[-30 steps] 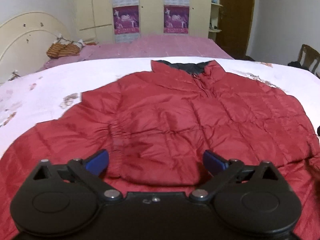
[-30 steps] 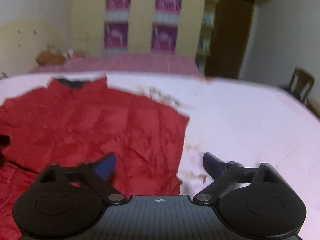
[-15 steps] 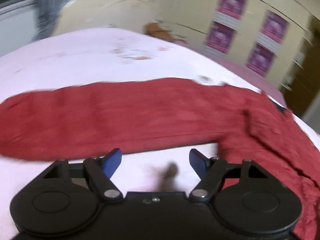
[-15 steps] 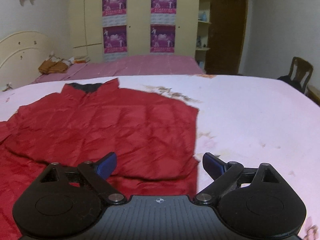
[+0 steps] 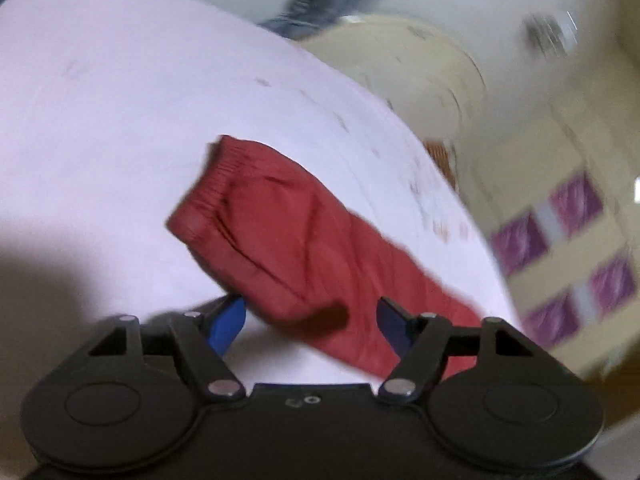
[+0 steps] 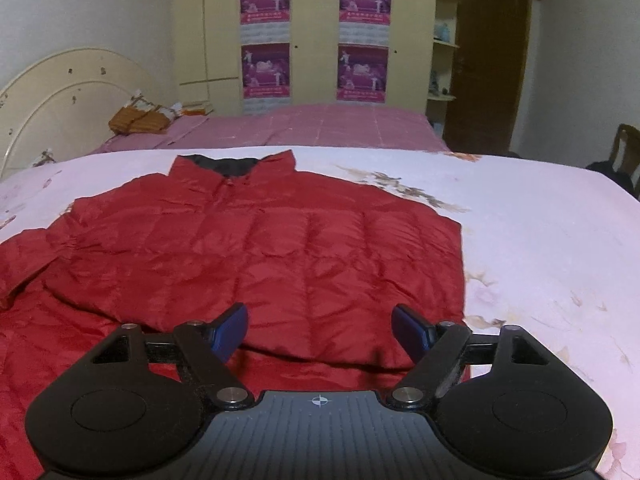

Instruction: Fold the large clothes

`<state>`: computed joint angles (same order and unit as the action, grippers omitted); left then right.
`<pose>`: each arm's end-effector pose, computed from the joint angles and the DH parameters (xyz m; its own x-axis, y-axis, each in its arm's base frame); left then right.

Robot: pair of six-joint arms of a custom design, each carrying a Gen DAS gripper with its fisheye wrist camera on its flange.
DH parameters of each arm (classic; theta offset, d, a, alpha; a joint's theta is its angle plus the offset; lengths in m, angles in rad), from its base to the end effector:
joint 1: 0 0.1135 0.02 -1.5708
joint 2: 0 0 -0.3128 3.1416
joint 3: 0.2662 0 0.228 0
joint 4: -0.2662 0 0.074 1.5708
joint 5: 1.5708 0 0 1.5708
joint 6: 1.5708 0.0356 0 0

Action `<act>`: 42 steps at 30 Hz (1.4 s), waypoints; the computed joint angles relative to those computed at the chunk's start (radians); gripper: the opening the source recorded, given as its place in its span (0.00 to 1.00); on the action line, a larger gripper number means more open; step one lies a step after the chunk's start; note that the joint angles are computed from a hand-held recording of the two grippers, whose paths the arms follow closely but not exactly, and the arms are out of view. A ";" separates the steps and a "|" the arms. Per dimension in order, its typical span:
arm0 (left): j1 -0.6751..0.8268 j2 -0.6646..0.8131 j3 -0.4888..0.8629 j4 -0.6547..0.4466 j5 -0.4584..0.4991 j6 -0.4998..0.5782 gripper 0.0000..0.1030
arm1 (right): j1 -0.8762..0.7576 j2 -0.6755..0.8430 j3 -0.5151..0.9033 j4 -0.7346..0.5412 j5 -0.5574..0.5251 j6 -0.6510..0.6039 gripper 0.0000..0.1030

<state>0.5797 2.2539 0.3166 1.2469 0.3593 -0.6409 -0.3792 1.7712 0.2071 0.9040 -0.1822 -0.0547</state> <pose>0.2389 0.1415 0.0609 -0.2561 -0.8367 -0.4841 -0.5478 0.5382 -0.6405 0.2159 -0.0791 0.1336 -0.5814 0.1738 -0.7948 0.1996 0.9775 0.0678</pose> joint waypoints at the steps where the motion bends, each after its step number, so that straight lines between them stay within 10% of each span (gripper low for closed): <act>1: 0.006 0.025 -0.002 0.048 0.001 -0.050 0.69 | 0.000 0.001 0.005 -0.001 0.000 0.007 0.77; 5: -0.030 0.035 0.060 0.029 -0.067 -0.120 0.59 | -0.013 0.000 0.030 -0.029 -0.001 0.026 0.77; 7: -0.034 0.019 0.135 -0.097 -0.052 -0.075 0.08 | -0.030 -0.004 0.040 -0.042 -0.008 0.024 0.77; 19: -0.400 -0.124 0.307 -0.238 -0.159 0.183 0.08 | -0.104 0.025 0.076 -0.049 -0.039 0.060 0.77; 29: -0.778 -0.045 0.669 -0.595 -0.168 0.447 0.08 | -0.174 0.028 0.085 -0.061 -0.081 0.103 0.77; 42: -1.072 0.055 0.755 -0.671 -0.201 0.637 0.08 | -0.382 -0.017 0.093 -0.116 -0.199 0.087 0.77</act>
